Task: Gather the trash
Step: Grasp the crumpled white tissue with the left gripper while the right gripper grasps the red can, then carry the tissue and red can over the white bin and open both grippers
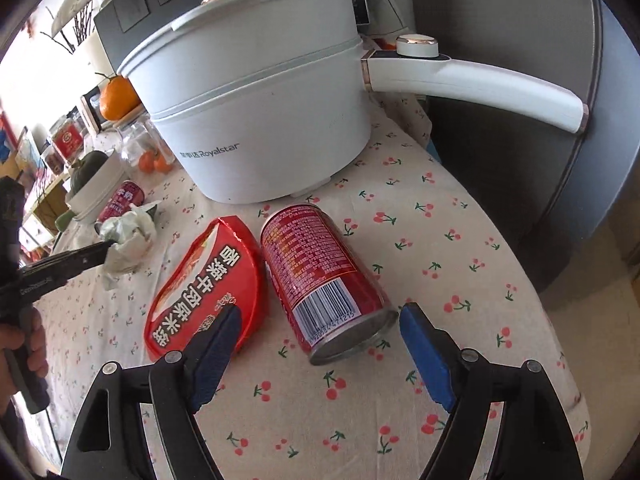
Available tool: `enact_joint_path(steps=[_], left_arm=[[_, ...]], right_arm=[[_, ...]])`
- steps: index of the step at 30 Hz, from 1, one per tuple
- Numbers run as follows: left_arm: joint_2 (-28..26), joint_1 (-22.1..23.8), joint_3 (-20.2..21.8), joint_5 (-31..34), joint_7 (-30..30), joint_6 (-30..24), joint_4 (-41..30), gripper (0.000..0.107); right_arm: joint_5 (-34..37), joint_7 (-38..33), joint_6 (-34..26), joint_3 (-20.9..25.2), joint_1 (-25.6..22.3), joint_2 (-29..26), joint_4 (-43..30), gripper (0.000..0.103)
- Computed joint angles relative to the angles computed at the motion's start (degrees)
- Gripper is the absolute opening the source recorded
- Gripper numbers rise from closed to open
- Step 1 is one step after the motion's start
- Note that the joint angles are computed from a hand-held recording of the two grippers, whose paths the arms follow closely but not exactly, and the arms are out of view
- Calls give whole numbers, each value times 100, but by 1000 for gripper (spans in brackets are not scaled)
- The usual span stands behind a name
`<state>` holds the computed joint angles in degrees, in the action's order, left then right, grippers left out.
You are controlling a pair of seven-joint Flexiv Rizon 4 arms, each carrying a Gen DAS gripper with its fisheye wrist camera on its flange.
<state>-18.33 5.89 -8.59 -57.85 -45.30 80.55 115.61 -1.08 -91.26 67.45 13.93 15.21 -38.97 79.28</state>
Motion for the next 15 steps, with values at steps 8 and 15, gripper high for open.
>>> enact_joint_path(steps=[8, 15], left_arm=[[555, -271, 226, 73, 52, -144, 545, 11], [1208, -648, 551, 471, -388, -253, 1074, 11]], right_arm=[[-8, 201, 106, -103, 82, 109, 172, 59], [39, 359, 268, -57, -36, 965, 1085, 57]])
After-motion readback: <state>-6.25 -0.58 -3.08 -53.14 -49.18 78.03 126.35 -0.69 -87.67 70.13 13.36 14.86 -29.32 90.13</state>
